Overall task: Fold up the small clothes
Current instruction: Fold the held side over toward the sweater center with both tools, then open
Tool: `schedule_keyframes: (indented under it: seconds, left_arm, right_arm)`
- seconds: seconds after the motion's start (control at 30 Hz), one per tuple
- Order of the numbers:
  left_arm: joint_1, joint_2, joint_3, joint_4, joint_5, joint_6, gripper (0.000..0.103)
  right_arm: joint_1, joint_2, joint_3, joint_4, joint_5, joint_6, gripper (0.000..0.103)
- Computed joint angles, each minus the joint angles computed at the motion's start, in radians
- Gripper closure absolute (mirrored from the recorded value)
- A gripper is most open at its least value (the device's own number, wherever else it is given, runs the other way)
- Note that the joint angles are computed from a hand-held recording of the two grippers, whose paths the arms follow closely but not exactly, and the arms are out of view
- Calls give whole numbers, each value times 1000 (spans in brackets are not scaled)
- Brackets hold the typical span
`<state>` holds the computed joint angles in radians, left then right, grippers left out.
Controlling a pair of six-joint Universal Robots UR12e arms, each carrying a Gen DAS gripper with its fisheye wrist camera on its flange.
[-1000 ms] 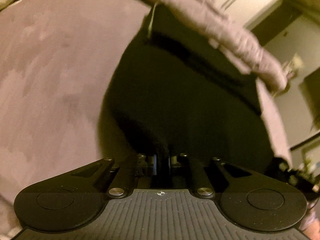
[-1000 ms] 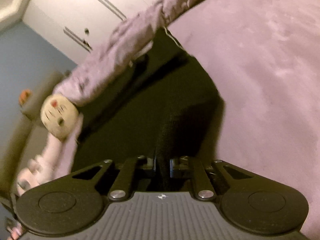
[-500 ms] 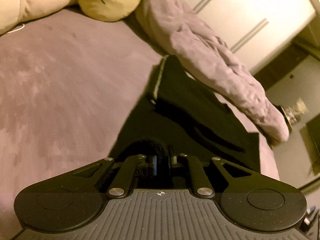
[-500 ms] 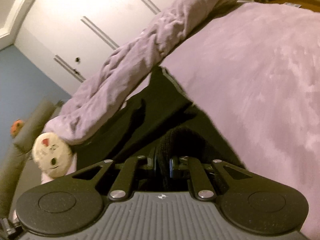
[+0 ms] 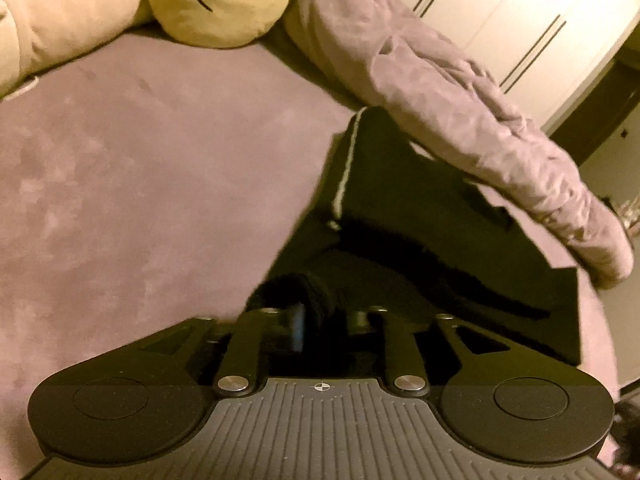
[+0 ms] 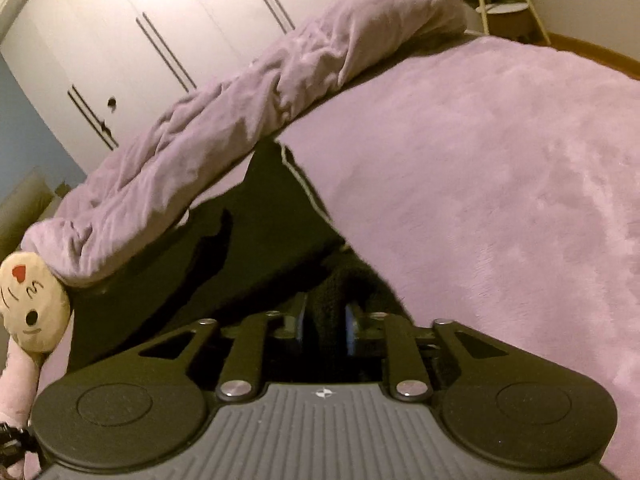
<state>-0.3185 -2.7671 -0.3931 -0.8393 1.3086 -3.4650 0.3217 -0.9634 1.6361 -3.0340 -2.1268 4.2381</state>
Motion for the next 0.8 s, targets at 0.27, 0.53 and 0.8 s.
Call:
schedule_keyframes:
  seconds: [0.27, 0.53, 0.8]
  left_arm:
    - [18, 117, -240, 151, -1, 219, 28]
    - [5, 69, -167, 71, -48, 266, 27]
    - [-2, -78, 121, -110, -42, 253, 42]
  right_arm:
    - [27, -32, 34, 43, -78, -345, 38]
    - [18, -14, 1, 99, -29, -484, 38]
    - [-9, 33, -67, 116, 43, -640, 38]
